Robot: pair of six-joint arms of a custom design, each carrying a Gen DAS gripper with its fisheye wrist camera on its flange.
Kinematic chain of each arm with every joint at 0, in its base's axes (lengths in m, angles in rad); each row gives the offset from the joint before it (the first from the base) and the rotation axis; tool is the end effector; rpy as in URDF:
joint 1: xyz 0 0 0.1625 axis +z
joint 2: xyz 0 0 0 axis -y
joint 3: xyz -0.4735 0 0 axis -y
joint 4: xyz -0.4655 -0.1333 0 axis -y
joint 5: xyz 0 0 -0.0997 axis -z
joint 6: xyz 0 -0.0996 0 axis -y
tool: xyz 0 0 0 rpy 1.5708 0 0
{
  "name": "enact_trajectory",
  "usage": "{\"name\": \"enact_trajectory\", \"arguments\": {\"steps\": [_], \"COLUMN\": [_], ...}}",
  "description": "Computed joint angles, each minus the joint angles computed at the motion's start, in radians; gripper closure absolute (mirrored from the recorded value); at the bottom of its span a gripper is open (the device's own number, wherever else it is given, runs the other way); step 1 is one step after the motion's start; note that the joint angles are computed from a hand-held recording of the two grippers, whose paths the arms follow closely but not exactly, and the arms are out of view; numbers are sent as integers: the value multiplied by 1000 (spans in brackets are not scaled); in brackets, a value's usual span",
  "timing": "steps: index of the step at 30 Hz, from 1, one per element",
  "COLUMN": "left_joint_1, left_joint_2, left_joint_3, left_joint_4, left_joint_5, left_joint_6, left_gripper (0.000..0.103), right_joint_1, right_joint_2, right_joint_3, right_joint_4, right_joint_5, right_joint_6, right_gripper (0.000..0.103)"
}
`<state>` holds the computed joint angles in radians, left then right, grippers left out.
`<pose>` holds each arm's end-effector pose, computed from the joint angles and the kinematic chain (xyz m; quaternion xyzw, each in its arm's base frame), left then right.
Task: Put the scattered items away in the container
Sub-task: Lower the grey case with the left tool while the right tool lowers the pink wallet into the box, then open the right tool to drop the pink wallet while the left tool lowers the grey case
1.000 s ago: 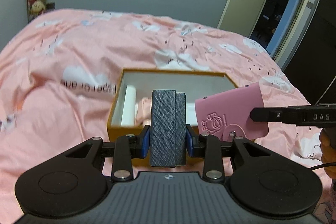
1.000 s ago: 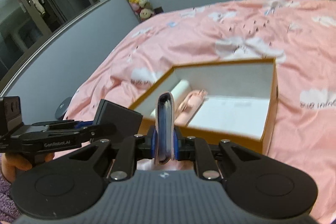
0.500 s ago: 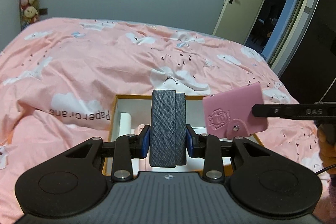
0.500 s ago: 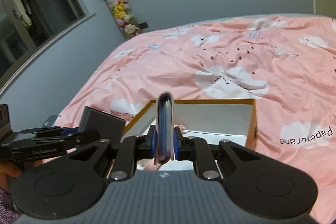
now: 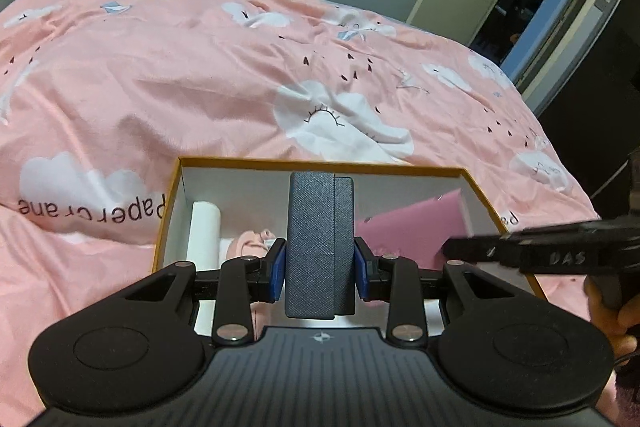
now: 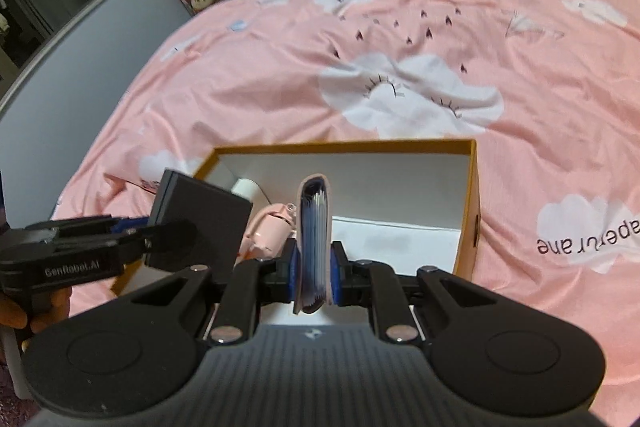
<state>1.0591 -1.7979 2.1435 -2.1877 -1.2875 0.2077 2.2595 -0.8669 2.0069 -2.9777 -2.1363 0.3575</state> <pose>-0.0813 -0.4739 0.4007 0.3274 0.9248 -0.1535 0.1180 0.4552 -0.4273 0.0457 0.1203 -0.9449 0.2488 0.1757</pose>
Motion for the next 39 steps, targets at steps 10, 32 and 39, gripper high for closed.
{"name": "enact_trajectory", "arguments": {"steps": [10,32,39], "left_joint_1": [34,78,68], "left_joint_2": [37,63,73], "left_joint_3": [-20,-43,-42], "left_joint_4": [-31,-44,-43], "left_joint_5": [-5,-40,-43], "left_joint_6": [32,38,36], "left_gripper": [65,65,65], "right_joint_1": [-77,-128,-130], "right_joint_2": [77,154,164], "right_joint_3": [-93,-186,-207], "right_joint_4": [87,290,369], "right_joint_5": [127,45,66], "right_joint_6": [92,234,250], "right_gripper": [85,74,70]}}
